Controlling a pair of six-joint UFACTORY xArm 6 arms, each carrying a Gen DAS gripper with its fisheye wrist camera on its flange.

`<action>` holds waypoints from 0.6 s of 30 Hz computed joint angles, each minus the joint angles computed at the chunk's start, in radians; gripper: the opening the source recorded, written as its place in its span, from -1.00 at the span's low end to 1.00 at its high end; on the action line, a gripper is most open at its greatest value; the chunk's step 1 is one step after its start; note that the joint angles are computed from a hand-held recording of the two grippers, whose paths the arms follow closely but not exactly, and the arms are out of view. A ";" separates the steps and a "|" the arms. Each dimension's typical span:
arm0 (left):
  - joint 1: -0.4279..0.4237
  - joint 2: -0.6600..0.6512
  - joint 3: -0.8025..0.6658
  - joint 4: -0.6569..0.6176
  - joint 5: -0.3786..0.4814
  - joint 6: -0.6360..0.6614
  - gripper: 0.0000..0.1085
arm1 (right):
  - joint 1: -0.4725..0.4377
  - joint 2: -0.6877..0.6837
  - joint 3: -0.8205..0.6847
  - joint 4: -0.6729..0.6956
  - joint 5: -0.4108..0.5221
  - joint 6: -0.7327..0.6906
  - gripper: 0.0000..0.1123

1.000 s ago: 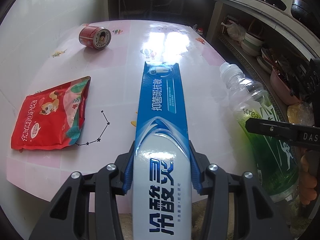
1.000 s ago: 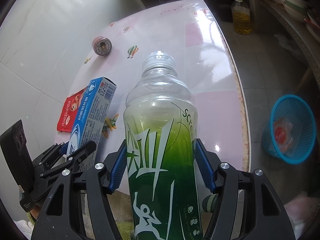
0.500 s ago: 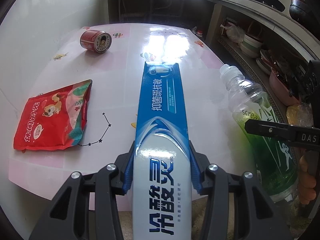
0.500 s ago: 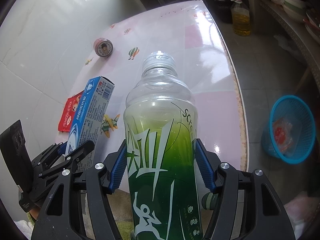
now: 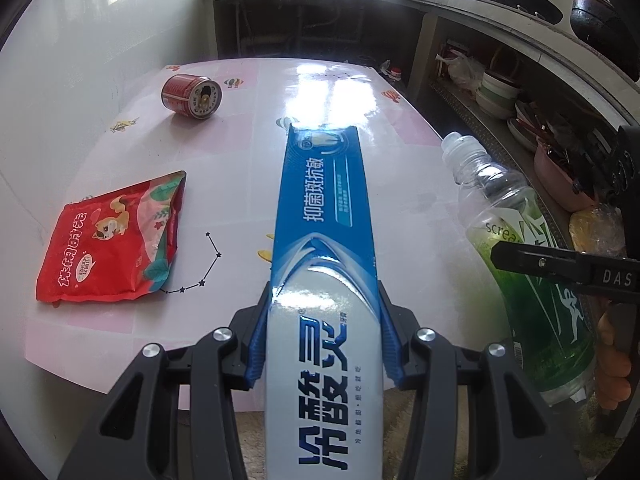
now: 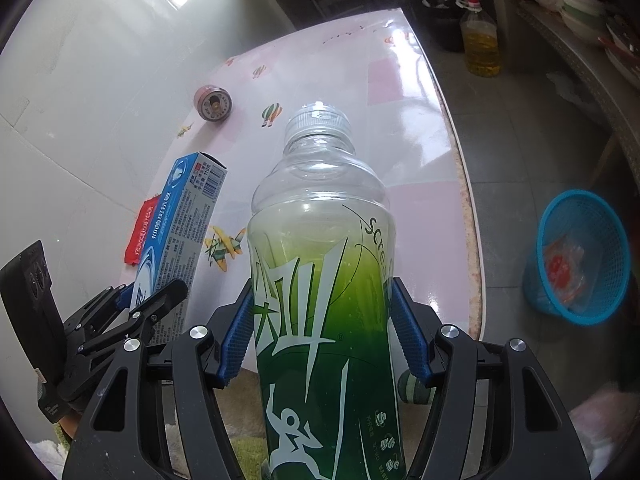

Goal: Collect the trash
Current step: 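Grasp the toothpaste box with the left tool and lift it off the table, then carry box and bottle to the blue wastebasket and open both tools over it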

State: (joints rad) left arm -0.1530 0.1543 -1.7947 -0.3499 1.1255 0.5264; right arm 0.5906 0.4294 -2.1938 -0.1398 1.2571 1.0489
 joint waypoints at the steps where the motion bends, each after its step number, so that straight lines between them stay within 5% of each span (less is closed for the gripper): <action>1: -0.002 -0.005 0.004 0.000 -0.002 0.001 -0.17 | 0.001 -0.007 0.010 -0.003 -0.005 0.004 0.08; 18: -0.062 -0.074 0.054 0.001 -0.026 0.045 -0.17 | 0.019 -0.284 0.393 -0.105 -0.175 0.159 0.08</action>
